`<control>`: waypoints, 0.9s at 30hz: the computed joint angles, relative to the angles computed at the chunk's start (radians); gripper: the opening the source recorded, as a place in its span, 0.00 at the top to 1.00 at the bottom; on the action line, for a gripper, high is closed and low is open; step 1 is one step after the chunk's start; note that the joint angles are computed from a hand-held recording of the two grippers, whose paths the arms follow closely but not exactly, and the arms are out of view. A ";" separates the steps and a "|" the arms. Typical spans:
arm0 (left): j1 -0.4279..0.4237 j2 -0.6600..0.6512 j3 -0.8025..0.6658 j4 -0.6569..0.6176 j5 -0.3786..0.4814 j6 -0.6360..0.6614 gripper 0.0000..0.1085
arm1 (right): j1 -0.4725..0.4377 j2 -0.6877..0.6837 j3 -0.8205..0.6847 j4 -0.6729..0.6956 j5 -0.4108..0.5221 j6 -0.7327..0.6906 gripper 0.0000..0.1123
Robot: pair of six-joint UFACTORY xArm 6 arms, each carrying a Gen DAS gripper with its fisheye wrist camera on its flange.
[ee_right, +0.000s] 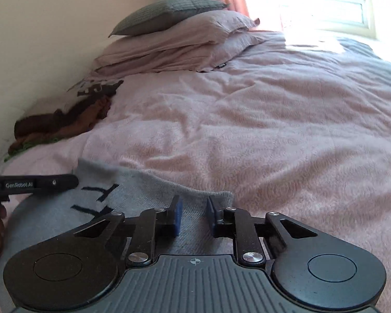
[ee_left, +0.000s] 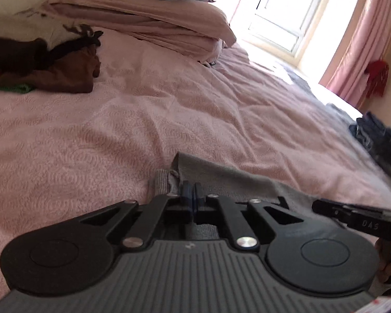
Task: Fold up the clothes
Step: 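Open both grippers and pull back from the folded skirt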
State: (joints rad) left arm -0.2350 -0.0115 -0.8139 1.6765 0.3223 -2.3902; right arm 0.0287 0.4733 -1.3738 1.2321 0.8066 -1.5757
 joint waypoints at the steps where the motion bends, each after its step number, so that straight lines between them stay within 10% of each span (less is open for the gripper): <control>1: -0.005 -0.035 0.027 0.015 0.007 -0.030 0.98 | 0.004 -0.025 0.021 0.001 -0.035 -0.002 0.94; 3: -0.056 -0.134 0.095 -0.056 0.073 0.034 0.97 | 0.011 -0.111 0.109 0.055 -0.126 -0.093 0.93; 8: -0.233 -0.344 0.222 -0.340 0.194 0.219 0.87 | -0.113 -0.371 0.329 0.009 0.047 -0.090 0.93; 15: -0.409 -0.257 0.166 -0.561 0.360 0.350 0.78 | -0.097 -0.516 0.544 -0.019 -0.039 -0.117 0.88; 20: -0.527 -0.267 0.083 -0.709 0.520 0.474 0.63 | -0.122 -0.548 0.528 -0.138 -0.015 0.062 0.50; 27: -0.683 -0.290 0.026 -0.784 0.687 0.509 0.52 | -0.235 -0.725 0.647 -0.203 0.125 0.103 0.43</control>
